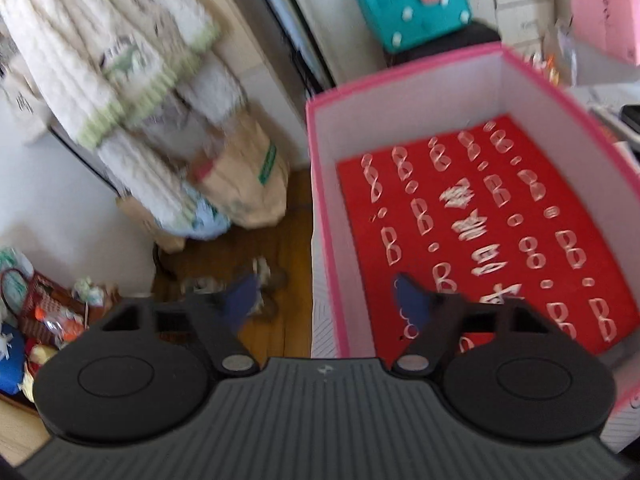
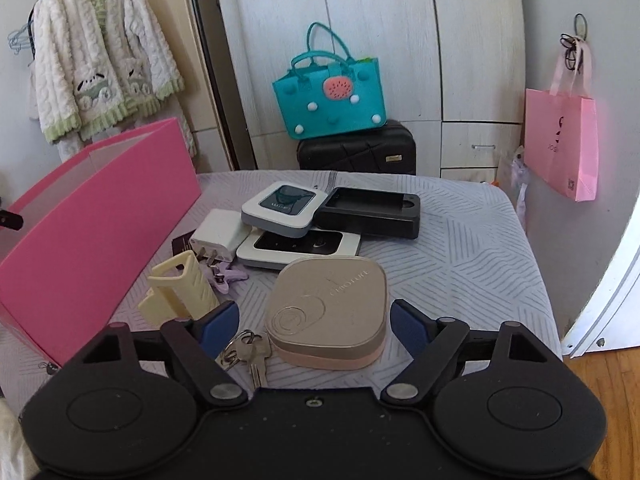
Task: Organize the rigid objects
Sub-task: 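Grasp the beige round case with the right gripper while the left tool hovers over the box, then carry the beige case into the pink box and release it with the right gripper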
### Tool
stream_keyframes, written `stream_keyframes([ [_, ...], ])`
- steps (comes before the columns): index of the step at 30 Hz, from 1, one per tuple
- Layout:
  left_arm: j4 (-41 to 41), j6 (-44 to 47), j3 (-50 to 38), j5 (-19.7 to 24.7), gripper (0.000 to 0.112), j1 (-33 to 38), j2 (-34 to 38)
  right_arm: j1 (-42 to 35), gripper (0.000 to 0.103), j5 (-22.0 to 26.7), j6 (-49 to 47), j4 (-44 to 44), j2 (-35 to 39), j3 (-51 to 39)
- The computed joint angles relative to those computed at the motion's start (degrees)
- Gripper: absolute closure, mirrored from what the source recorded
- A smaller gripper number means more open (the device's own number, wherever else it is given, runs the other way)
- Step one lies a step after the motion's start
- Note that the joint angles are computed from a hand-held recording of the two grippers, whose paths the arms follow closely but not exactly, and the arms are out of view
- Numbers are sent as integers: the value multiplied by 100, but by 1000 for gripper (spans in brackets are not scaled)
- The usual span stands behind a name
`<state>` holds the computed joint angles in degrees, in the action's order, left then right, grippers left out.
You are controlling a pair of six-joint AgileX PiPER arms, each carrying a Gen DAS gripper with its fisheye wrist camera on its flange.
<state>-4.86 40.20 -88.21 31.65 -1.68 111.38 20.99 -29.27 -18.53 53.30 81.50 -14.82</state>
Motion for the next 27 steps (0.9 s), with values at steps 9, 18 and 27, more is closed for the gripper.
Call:
stream_keyframes([
  [9,-413,529,-849,896,102,99,698,-630,23,521,-523,-122,476,-503],
  [18,-937,1319,-493,523,103,196,558,-606,25,478,-1114,253,771,-749],
  [27,-1917,2697,-54,296,104,333,262,-618,25,732,-1910,896,-218,-572],
])
